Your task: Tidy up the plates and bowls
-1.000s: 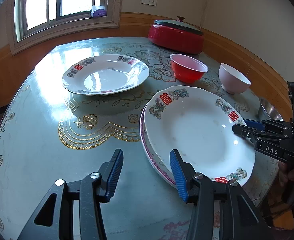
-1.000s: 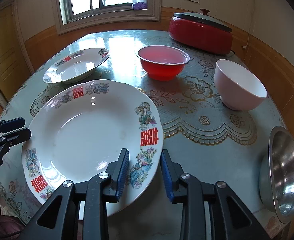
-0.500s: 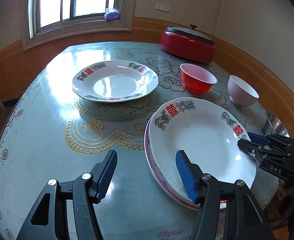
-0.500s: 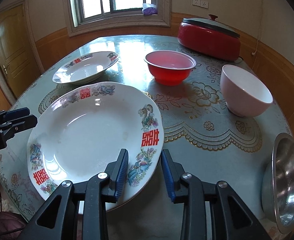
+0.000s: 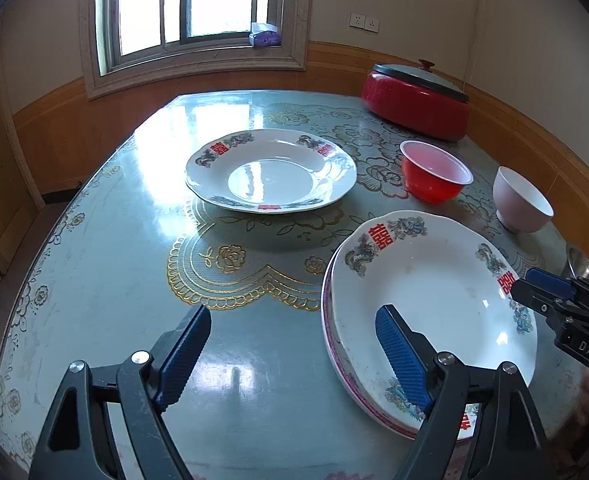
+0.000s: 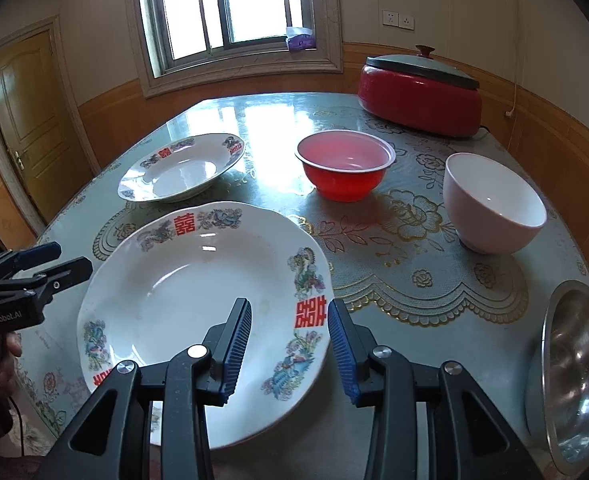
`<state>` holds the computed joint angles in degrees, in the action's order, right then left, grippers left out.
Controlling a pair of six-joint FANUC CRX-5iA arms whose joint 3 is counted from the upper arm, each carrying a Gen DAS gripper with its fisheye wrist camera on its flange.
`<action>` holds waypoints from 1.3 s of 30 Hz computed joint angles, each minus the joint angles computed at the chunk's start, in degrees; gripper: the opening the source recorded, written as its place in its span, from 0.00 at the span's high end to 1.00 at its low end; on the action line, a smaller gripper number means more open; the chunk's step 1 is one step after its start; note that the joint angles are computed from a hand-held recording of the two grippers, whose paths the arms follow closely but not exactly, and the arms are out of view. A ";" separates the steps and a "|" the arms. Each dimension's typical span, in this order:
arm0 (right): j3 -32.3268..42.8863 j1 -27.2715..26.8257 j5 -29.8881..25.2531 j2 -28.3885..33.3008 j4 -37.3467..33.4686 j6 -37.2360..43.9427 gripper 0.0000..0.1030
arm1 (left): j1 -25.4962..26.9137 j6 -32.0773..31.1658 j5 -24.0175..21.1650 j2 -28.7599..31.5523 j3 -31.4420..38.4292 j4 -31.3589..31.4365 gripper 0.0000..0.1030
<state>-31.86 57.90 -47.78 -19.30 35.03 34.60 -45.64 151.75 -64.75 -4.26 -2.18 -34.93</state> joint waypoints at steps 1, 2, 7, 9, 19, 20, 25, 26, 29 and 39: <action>0.66 -0.28 0.61 0.11 -1.94 0.84 0.61 | -0.10 0.25 -0.22 -0.05 0.05 -0.37 0.11; 1.46 -0.61 1.21 0.24 -4.22 1.90 0.61 | -0.41 0.76 -0.61 -0.08 0.20 -1.18 0.08; 3.73 -1.78 5.58 0.07 -12.26 4.76 0.61 | 0.94 1.53 2.18 -2.61 -1.59 -2.26 0.00; 4.50 -1.68 6.78 0.43 -13.65 5.07 0.60 | 4.95 -1.49 5.83 -4.38 -3.62 2.36 0.00; 12.25 -1.11 9.43 6.97 -18.95 6.87 0.18 | 17.27 -22.67 19.35 -11.44 -11.79 12.35 0.00; 13.78 -1.26 8.97 8.27 -19.77 7.35 0.18 | 19.66 -27.05 21.27 -12.10 -13.36 16.35 0.00; 21.08 -3.96 8.10 14.53 -25.07 6.89 0.18 | 29.17 -45.59 26.46 -13.11 -19.15 34.24 0.00; 22.34 -4.74 8.21 15.50 -26.51 6.66 0.18 | 30.85 -49.19 27.35 -13.04 -20.34 38.21 0.00; 25.95 -6.61 8.43 18.90 -28.90 4.66 0.18 | 34.38 -54.25 29.11 -12.54 -22.01 44.34 0.00; 37.16 -10.91 4.84 29.54 -31.95 0.38 0.23 | 43.50 -75.49 30.62 -4.95 -23.19 66.35 0.00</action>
<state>5.30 46.99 -42.94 10.24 3.09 34.98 -2.14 76.26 -34.14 -9.20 -25.36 31.43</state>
